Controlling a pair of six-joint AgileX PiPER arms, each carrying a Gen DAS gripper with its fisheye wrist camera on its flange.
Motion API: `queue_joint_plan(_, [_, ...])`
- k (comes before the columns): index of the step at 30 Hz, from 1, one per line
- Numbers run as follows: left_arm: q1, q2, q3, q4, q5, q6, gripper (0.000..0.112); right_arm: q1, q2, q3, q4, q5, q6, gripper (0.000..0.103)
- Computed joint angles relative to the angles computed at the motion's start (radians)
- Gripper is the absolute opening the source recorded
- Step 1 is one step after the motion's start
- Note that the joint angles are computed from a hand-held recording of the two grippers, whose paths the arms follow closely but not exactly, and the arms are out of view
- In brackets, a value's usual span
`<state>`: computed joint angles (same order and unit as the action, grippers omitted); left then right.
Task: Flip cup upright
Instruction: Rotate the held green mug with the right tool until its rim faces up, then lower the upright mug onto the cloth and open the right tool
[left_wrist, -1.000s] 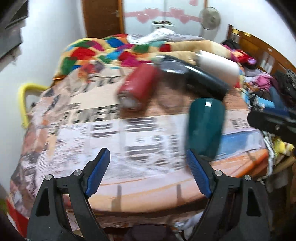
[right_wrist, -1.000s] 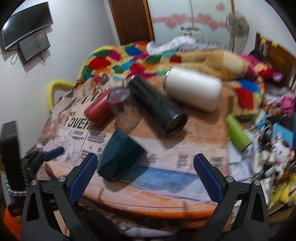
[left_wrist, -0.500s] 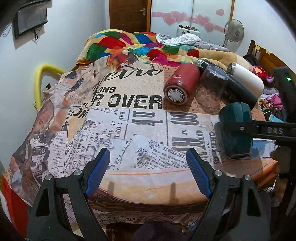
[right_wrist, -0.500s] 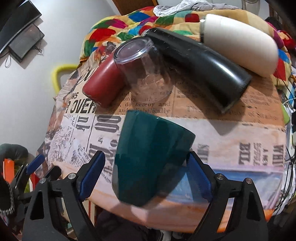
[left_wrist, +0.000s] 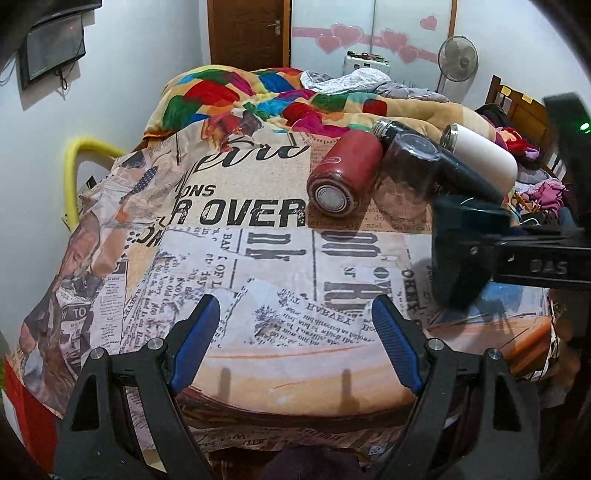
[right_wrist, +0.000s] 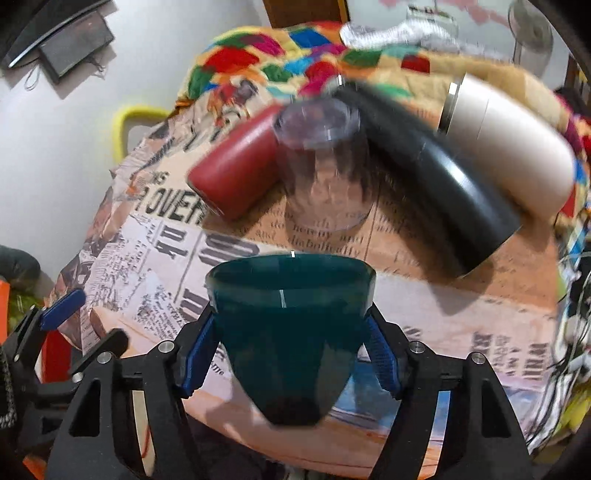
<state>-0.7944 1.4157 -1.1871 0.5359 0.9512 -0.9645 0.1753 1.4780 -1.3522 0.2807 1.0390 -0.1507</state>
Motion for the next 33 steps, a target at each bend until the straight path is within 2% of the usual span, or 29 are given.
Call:
queue_joint_plan(13, [-0.011,0.018,-0.058,0.009,0.019,0.011,0.084,0.013,0.042,-0.080,-0.015,-0.038,-0.004,0.069])
queue_joint_plan(18, [-0.005,0.023,-0.055,0.005,0.020,0.018,0.084,0.023,0.055,-0.064,-0.012,-0.060,-0.008,0.069])
queue_joint_plan(26, [0.010,0.027,-0.050,-0.009,0.017,0.029,0.084,0.088,0.031,0.001,-0.114,-0.116,0.025,0.069])
queue_joint_plan(33, [0.002,0.016,-0.052,-0.002,0.024,0.014,0.084,0.099,-0.002,0.037,-0.138,-0.102,0.028,0.070])
